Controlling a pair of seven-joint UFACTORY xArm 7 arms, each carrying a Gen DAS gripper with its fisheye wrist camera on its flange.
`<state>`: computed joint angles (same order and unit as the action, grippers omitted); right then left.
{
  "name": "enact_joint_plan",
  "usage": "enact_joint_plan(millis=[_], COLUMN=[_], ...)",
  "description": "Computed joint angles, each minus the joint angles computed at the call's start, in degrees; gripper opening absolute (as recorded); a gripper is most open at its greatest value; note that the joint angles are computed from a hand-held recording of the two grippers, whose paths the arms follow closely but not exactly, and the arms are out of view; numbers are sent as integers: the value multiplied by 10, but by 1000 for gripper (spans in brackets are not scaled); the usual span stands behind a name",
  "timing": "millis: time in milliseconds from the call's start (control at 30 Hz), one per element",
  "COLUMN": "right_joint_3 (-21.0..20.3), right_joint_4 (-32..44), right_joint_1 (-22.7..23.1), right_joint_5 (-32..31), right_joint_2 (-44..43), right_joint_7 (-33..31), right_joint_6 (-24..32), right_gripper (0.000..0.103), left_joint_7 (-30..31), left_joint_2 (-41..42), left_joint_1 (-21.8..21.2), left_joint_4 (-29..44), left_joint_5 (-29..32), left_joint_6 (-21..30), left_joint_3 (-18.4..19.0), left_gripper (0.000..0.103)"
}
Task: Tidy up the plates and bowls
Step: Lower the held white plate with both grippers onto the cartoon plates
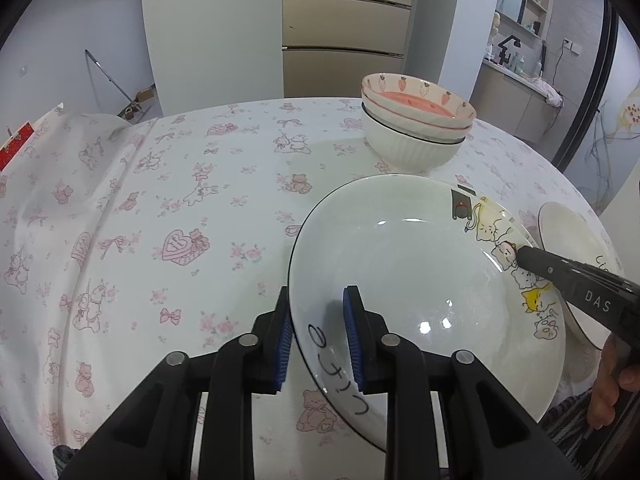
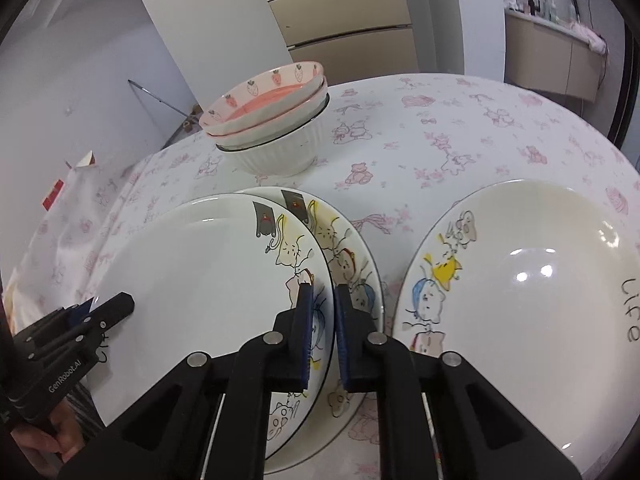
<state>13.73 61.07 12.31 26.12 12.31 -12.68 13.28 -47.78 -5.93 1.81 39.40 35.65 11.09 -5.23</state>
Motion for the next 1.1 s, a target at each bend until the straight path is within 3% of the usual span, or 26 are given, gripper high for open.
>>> enact_joint_plan(millis=[67, 167, 267, 600, 700, 900, 1033, 1100], right_joint_3=[-27, -48, -50, -23, -27, -38, -58, -70], right_joint_4=[-6, -9, -14, -20, -27, -30, -34, -38], right_joint_1=[25, 40, 39, 13, 17, 26, 40, 47], right_joint_5=[-57, -122, -154, -130, -136, -159, -204, -238], right_joint_2=[-3, -3, -7, -14, -21, -25, -30, -33], right_joint_7=[45, 92, 114, 91, 92, 107, 145, 170], right_joint_6=[-10, -17, -20, -19, -20, -18, -24, -34], right_gripper=[11, 11, 11, 12, 12, 12, 12, 12], left_joint_7=[13, 75, 48, 27, 47, 58, 103, 76], left_joint_2=[-2, -1, 1, -5, -8, -4, 5, 8], left_joint_1=[-5, -18, -1, 1, -5, -3, -17, -6], left_joint_4=[-6, -13, -9, -6, -9, -7, -9, -4], left_joint_5=[-26, -98, -65, -26, -45, -51, -102, -68], left_joint_6=[-11, -25, -21, -5, -3, -6, -25, -17], left_joint_3=[7, 18, 2, -4, 0, -1, 11, -1], left_gripper=[19, 17, 18, 18, 18, 18, 18, 18])
